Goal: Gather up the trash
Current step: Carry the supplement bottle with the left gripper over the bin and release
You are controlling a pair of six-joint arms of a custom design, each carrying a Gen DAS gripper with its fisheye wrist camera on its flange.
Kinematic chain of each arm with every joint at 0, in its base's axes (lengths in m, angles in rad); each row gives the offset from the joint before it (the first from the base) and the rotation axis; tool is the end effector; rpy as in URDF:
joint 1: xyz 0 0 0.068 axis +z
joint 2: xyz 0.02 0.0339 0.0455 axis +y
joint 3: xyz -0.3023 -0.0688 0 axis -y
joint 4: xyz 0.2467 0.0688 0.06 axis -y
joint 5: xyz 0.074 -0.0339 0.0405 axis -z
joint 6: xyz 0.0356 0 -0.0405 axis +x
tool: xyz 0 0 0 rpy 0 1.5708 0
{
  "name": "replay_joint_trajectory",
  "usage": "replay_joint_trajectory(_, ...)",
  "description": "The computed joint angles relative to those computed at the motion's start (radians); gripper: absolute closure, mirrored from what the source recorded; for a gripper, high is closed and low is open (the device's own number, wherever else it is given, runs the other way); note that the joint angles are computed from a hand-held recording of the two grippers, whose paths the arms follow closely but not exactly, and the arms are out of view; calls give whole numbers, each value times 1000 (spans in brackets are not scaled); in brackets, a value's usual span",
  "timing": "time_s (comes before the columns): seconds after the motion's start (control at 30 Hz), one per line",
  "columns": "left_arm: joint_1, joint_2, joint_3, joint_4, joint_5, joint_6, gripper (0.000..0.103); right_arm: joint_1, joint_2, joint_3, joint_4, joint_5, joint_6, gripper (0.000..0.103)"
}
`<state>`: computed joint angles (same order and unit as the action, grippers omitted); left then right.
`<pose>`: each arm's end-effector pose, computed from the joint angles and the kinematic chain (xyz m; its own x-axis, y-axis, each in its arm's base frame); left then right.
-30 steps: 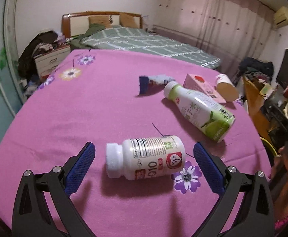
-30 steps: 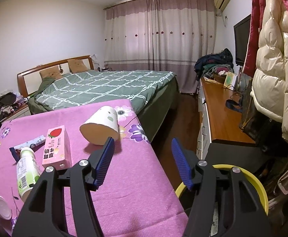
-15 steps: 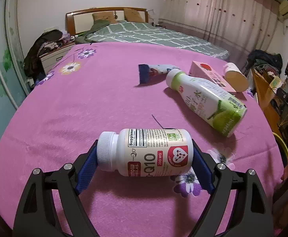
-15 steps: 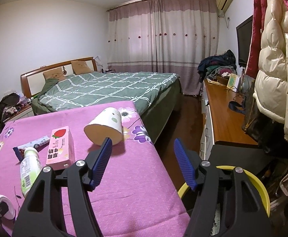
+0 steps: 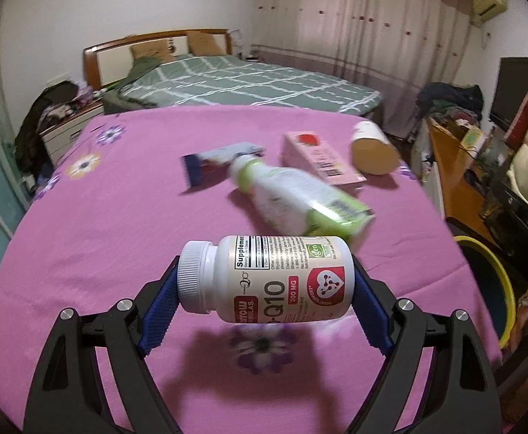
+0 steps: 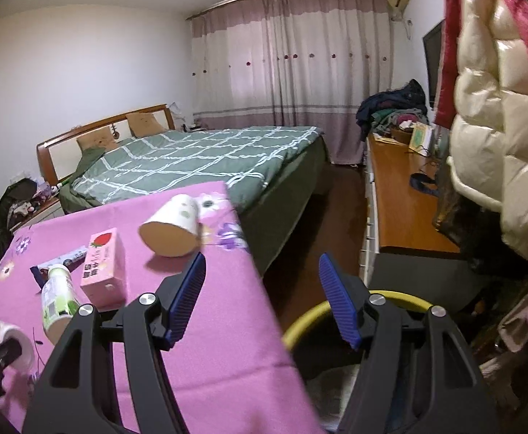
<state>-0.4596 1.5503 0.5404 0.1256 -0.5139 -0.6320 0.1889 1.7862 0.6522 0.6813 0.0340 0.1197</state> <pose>0.2429 -0.1007 0.1575 -0.6226 -0.2659 -0.7360 -0.3231 0.9439 -0.0677 0.3360 0.0630 0.1627 -0.4454 0.0364 -0.8946 -0.1052 0.9901 0.0926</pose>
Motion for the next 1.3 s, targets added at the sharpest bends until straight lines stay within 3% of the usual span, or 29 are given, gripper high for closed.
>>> replay_joint_trajectory(0.3, -144, 179, 235, -27, 50, 51, 19, -252, -139, -115, -37, -138, -88, 41)
replay_joint_trajectory(0.57, -243, 385, 509, -87, 124, 97, 19, -424, -171, -165, -67, -218, -154, 40)
replay_joint_trajectory(0.9, -295, 671, 922, -247, 244, 164, 19, -612, -206, -198, -83, -295, -183, 39)
replay_joint_trajectory(1.17, -308, 805, 1115, -330, 292, 174, 19, -681, -222, -205, -88, -319, -181, 36)
replay_joint_trajectory(1.3, -305, 844, 1166, -348, 319, 170, 7, -687, -245, -209, -101, -319, -176, 36)
